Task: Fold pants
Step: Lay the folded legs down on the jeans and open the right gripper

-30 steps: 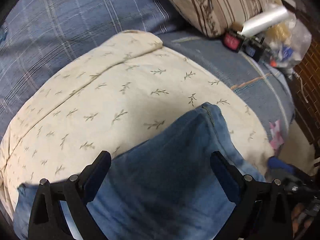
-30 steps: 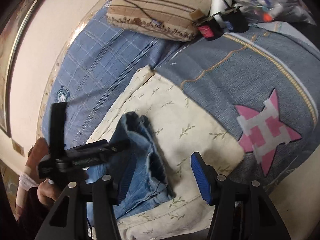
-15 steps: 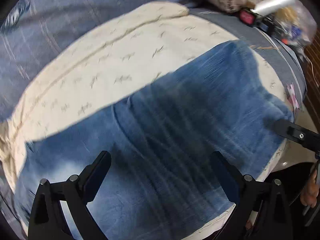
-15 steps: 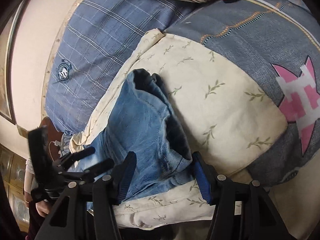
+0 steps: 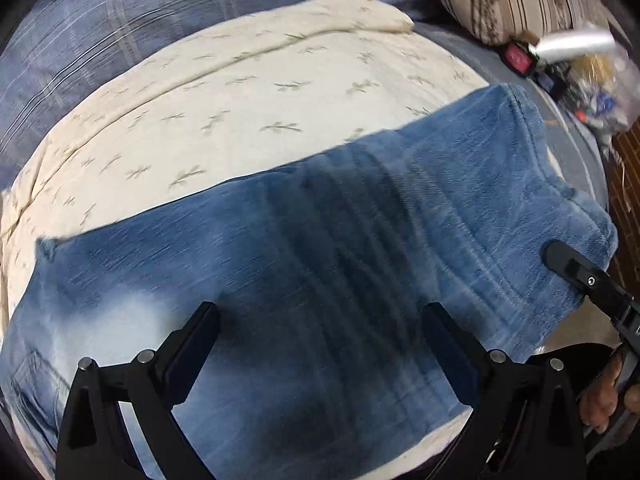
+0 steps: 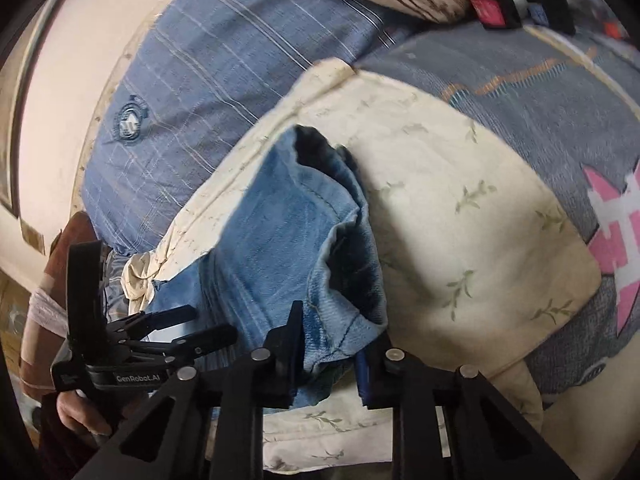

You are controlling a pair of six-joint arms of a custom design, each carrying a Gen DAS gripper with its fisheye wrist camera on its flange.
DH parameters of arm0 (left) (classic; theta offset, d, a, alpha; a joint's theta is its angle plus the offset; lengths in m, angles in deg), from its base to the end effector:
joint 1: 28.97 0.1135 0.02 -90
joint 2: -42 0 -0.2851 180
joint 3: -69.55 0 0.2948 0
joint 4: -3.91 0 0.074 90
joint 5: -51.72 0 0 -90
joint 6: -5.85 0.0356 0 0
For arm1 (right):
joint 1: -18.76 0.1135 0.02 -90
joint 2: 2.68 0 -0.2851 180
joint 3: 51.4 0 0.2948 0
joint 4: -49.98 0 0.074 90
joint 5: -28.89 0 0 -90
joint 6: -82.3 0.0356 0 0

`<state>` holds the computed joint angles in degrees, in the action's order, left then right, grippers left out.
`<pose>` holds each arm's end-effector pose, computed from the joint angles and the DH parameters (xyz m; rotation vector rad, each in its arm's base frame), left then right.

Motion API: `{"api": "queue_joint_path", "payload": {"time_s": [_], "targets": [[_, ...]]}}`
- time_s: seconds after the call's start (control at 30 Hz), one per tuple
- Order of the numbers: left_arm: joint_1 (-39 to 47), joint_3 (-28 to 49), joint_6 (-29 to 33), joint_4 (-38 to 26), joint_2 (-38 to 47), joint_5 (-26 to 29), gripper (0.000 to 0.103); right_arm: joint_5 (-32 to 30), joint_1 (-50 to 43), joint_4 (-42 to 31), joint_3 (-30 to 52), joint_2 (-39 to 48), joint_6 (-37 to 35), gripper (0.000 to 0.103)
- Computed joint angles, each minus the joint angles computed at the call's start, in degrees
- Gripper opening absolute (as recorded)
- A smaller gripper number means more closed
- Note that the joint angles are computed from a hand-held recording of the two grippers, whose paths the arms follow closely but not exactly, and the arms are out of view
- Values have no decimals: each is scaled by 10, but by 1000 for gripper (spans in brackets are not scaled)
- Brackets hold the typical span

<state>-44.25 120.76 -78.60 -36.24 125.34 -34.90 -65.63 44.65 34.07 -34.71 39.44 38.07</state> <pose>0.2598 -0.0732 0.1355 0.5255 2.7869 -0.1209 0.1400 0.0711 0.1058 0.3724 2.3730 0.7125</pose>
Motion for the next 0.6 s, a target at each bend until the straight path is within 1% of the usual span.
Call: {"api": "queue_joint_path", "payload": {"time_s": [0.07,0.17,0.23,0.3,0.43,0.5,0.53,0.6], "targets": [[32,-10,15,-12,-32,16,100,102,80,-34,24,-10,-8,22],[88,-21,43,-33,-77,32,100,201,172,-50,57,8,-11,21],[139,-22,70,-50,-105,51,101,239,211,-55,78,25,-10,21],[188,-21,98,-69,-127,72,101,257,240,-56,98,45,-5,21],[324,-6,174,-114,-163,132,100,297,310,-55,157,121,8,21],[375,1,199,-132,-172,156,100,307,343,-53,193,171,13,21],[413,13,220,-142,-167,174,101,311,361,-51,213,198,15,21],[458,26,238,-161,-169,197,100,307,381,-41,243,241,15,21]]}}
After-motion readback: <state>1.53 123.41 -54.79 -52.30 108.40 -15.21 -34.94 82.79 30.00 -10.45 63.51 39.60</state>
